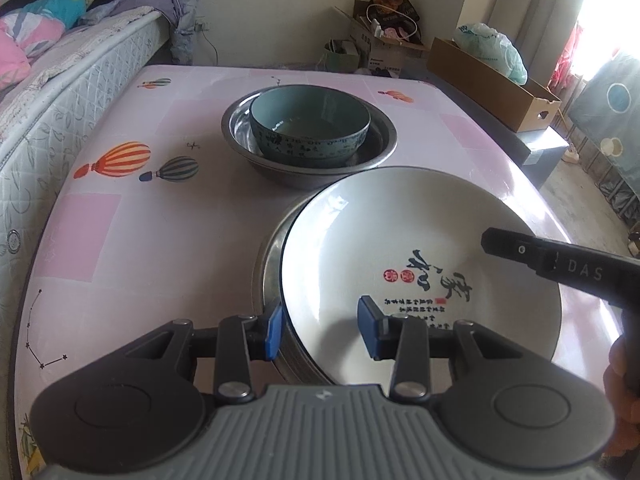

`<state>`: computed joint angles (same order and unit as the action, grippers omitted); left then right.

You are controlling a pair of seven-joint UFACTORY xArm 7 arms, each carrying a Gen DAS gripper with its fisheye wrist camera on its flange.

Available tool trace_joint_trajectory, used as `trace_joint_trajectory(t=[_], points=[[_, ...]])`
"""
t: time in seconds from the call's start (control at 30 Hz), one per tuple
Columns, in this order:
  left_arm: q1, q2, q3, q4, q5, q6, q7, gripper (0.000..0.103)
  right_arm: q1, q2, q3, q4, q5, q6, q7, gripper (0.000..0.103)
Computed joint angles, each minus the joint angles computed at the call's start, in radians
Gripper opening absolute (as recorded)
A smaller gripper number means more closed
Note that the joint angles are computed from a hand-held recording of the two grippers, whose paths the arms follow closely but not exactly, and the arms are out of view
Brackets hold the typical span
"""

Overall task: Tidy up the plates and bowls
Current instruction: 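Lower the white plate onto the table and open both tools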

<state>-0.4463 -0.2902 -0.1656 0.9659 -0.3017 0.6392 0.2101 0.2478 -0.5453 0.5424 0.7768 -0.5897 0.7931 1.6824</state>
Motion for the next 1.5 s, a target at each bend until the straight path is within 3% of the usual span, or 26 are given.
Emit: trace_joint_trajectory(t=[0.4, 0.9, 1.23, 1.5], points=[[-0.028, -0.043, 0.004, -0.029, -0.017, -0.064, 0.051, 0.043, 0.003, -0.005, -0.002, 0.002, -0.003, 0.007, -0.003, 0.023], [-0.001, -0.111, 0.032, -0.103, -0.025, -0.083, 0.001, 0.045, 0.03, -0.039, 0.055, 0.029, 0.02, 0.14, 0.01, 0.023], [0.014, -0.125, 0.008, -0.12, 0.046, -0.02, -0.071, 0.05, 0.08, -0.046, 0.072, 0.026, 0.08, 0.177, 0.062, 0.043], [-0.002, -0.123, 0.01, -0.131, 0.044, -0.017, -0.063, 0.05, 0.102, -0.018, 0.068, 0.031, 0.094, 0.173, 0.079, 0.043]])
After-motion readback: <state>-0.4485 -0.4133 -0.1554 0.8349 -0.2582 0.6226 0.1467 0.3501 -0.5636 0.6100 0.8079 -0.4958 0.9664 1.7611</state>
